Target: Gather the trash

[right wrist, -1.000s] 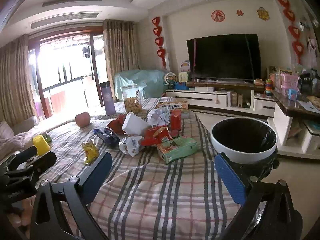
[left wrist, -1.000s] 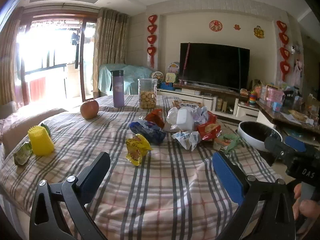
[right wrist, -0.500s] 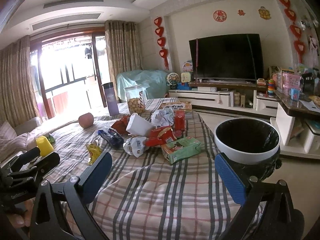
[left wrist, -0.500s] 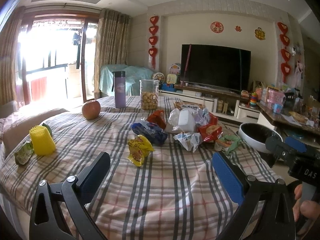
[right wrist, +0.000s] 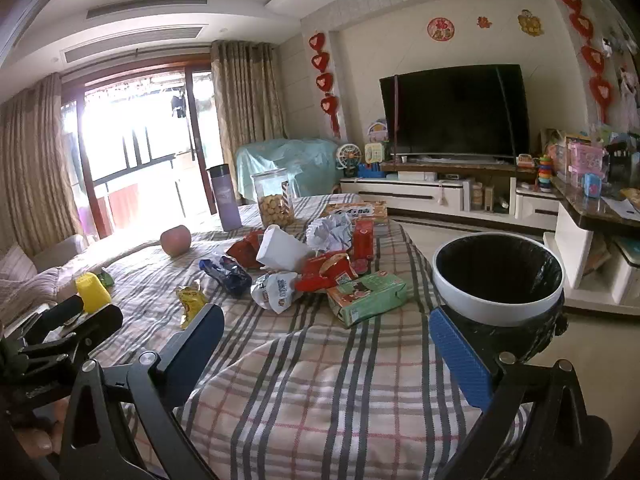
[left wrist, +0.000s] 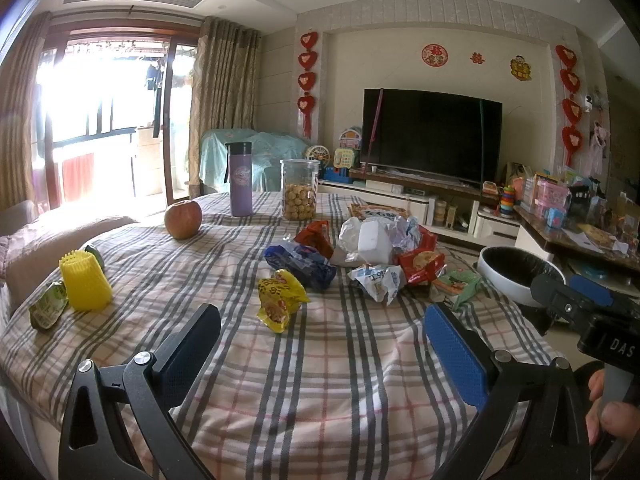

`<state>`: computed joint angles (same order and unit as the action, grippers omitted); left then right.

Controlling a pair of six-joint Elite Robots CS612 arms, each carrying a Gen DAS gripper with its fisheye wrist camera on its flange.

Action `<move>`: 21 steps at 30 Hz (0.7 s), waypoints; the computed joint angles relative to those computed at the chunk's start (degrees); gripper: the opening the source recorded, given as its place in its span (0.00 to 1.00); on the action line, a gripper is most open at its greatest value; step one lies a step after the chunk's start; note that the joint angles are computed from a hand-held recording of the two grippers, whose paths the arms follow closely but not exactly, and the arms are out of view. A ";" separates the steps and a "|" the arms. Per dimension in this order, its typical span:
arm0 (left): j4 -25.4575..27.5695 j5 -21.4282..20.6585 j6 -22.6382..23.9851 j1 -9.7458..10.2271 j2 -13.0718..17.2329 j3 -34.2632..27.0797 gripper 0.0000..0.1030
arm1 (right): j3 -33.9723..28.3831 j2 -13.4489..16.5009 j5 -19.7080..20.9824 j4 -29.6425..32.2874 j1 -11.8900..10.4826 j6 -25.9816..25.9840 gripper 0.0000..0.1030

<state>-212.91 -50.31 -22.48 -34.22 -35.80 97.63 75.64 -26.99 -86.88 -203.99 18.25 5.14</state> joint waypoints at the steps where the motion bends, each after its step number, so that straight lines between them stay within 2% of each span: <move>1: -0.06 0.02 0.04 -0.01 0.02 0.00 0.99 | -0.01 0.00 0.05 0.04 -0.01 0.00 1.00; 21: 0.35 -0.47 -0.50 0.21 0.25 -0.24 0.99 | -0.23 0.15 0.40 1.20 -0.08 0.43 1.00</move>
<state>-212.56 -50.79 -22.98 -34.01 -35.55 97.39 75.41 -26.85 -86.47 -202.79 18.18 5.57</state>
